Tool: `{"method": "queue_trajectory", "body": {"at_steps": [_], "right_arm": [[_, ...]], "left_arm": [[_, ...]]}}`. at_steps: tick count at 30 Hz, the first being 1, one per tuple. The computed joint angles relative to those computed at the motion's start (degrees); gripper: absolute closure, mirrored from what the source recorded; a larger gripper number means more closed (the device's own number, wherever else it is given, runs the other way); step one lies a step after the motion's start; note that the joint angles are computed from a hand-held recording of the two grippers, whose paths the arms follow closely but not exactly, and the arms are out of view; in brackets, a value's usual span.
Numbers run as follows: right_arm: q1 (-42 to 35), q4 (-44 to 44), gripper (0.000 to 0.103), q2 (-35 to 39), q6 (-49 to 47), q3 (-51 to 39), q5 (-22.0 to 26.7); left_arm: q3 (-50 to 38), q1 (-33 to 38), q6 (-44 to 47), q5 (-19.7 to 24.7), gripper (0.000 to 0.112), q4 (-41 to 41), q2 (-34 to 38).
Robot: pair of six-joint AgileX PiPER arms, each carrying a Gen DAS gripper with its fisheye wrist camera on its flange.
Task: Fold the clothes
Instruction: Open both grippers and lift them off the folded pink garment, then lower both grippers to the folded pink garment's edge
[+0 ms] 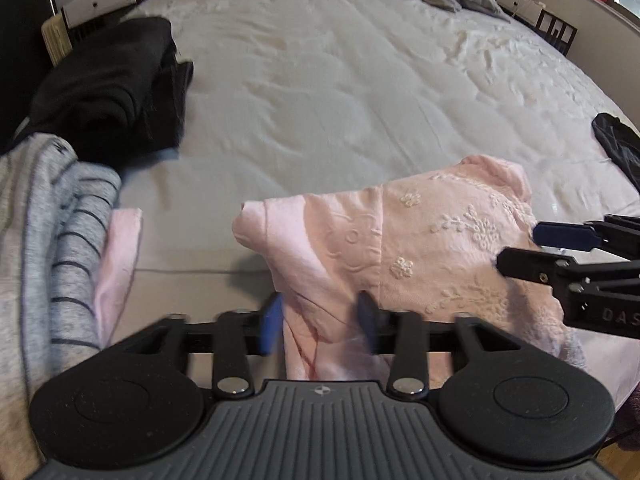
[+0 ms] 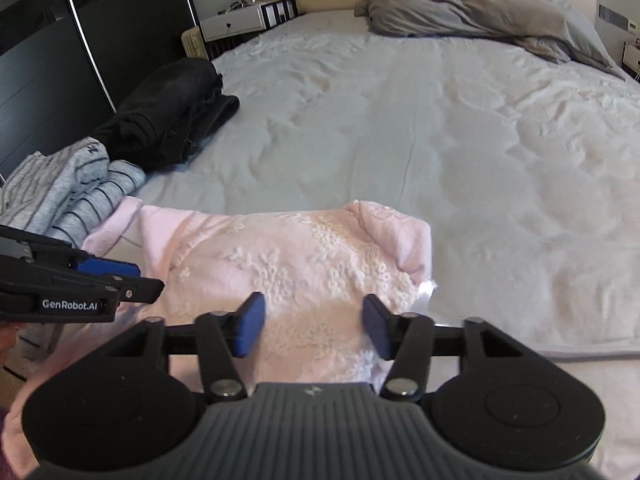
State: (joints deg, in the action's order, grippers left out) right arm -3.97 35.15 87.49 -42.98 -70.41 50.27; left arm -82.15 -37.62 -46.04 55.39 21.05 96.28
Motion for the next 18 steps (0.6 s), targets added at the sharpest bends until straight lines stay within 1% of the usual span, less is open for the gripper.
{"method": "queue_trajectory", "body": {"at_steps": [4,7,8,9,11,15,18], "right_arm": [[-2.1,-0.7,0.043,-3.6,-0.1,1.6,1.0],[-4.3,0.7,0.045,-5.7,-1.2,2.6,2.9],[-4.8,1.2,0.047,-6.7,-1.8,3.2,3.4],[-5.1,1.7,0.054,-7.8,-2.6,4.0,3.9],[-5.8,3.0,0.059,-9.9,-5.1,5.8,4.8],[-5.2,2.8,0.06,-12.1,-8.2,8.8,5.9],[-3.3,0.3,0.06,-11.9,-7.3,10.5,4.0]], "left_arm": [[-0.5,-2.7,-1.9,2.4,0.063,2.2,-1.7],[-0.5,-4.7,-3.5,3.9,0.063,3.5,-2.7],[-0.3,-5.4,-4.0,4.3,0.063,3.9,-3.0],[-0.2,-6.0,-4.4,4.7,0.064,4.2,-3.2],[0.1,-6.6,-4.3,5.0,0.065,3.5,-3.6],[1.9,-7.3,-5.4,5.2,0.067,2.2,-4.1],[3.0,-7.7,-6.0,5.5,0.067,1.9,-3.6]]}}
